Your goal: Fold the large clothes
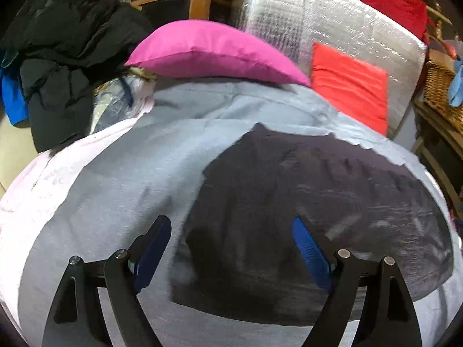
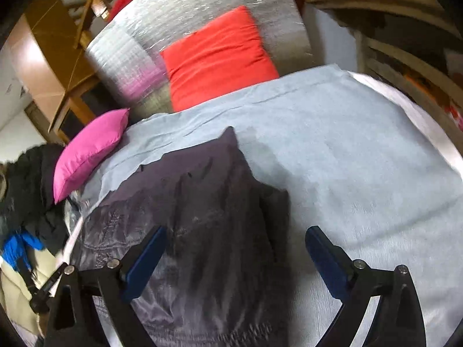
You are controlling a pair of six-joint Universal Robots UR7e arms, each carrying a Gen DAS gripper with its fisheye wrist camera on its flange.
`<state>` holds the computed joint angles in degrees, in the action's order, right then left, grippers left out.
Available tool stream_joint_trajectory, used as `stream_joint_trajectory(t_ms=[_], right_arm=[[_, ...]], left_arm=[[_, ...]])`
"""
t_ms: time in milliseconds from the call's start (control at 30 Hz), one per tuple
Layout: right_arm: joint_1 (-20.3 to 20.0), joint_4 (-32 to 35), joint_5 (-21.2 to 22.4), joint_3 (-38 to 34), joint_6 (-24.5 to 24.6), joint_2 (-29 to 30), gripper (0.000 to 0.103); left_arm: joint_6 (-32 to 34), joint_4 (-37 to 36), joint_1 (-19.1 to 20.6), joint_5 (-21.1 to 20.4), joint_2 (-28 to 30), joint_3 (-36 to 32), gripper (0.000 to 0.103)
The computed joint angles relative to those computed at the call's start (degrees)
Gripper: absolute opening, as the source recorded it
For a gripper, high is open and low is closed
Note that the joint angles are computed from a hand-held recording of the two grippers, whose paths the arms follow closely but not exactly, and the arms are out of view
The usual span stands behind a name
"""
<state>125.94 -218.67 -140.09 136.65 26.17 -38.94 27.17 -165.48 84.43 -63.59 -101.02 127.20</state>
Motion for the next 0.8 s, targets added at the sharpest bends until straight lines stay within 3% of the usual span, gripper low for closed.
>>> stream_joint_trajectory(t_ms=[100,267,400,433,467,500,533,600,667,733,800], right_arm=[[-3.08,4.27,1.97,-2.51,-3.33,-1.43,0.098],[-9.37,6.34,6.91,-5.05,-4.32,-2.07,0.098],[-12.98,10.53,11.21,-6.06,-4.69,-3.36,0.097],[-13.78,12.31,11.84,-6.48,-4.34,-3.68,0.093],[-14.80,13.56,13.92,-6.53,-4.08,-4.14,0.065],[-15.31,15.09,15.23,-6.89,-3.59,-4.29,0.021],[-14.71,17.73,14.14,-7.67,-3.54,-4.45,0.021],[-11.49,22.04,9.09,-9.79,-5.29,-3.86,0.011],[-8.31,21.41,4.32,-10.62,-6.26,-3.59,0.009],[-7.09,20.07,1.71,-10.37,-6.12,-3.75,0.009],[-7.56,22.96,0.38,-10.76,-4.85,-3.50,0.009]], left_arm=[[0.51,0.31,-2.01,-0.97,-2.93,3.19,0.086],[4.33,-0.03,-5.15,-0.57,-7.32,9.42,0.086],[5.64,-0.57,-5.53,0.32,-7.44,11.36,0.086],[5.57,-0.37,-5.35,0.33,-7.25,11.32,0.086],[5.60,-0.50,-5.04,0.30,-6.96,11.17,0.086],[5.74,-0.94,-4.85,0.31,-6.77,11.08,0.086],[5.84,-1.33,-4.67,0.38,-6.64,10.98,0.086],[5.65,-1.69,-4.06,-0.02,-6.40,10.29,0.086],[5.38,-2.24,-3.67,-0.29,-6.19,9.64,0.086],[4.87,-3.04,-3.40,-0.71,-5.62,8.89,0.086],[4.06,-4.19,-3.55,-0.64,-4.05,8.23,0.086]])
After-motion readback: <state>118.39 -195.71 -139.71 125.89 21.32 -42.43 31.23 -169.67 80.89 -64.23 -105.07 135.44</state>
